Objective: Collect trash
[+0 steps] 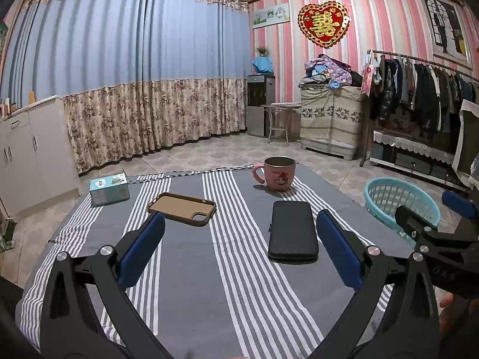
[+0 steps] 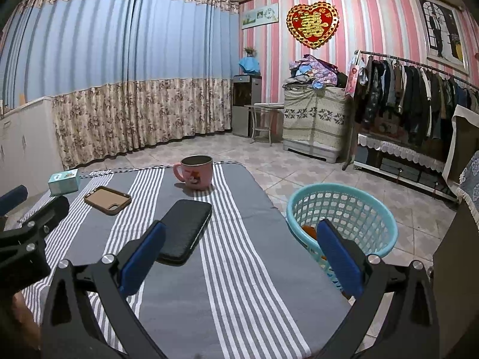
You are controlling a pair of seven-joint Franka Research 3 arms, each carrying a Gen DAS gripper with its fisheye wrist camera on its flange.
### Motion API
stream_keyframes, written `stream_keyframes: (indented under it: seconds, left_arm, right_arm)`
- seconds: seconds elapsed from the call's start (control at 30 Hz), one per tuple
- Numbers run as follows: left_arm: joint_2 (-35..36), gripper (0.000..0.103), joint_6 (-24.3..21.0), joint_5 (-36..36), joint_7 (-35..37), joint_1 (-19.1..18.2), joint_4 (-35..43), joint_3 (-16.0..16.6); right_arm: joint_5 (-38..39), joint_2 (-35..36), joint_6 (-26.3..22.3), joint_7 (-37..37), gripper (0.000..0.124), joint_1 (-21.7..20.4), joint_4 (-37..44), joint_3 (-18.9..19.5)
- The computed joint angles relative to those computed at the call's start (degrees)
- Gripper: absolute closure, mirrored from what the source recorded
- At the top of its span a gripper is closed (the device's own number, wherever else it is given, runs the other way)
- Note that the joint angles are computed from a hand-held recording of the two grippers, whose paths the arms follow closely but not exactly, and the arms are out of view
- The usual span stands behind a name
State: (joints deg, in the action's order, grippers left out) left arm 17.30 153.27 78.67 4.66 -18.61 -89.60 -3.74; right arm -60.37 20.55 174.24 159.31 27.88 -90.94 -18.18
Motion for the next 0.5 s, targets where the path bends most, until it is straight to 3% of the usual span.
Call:
stream_keyframes:
  seconds: [0.5]
  left_arm:
    - [-0.43, 0.005, -0.54, 1.76, -0.99, 0.15, -0.44, -0.20]
  right_arm:
    - [-1.91, 0.56, -0.53, 1.43, 0.025, 0.17, 1.20, 0.08]
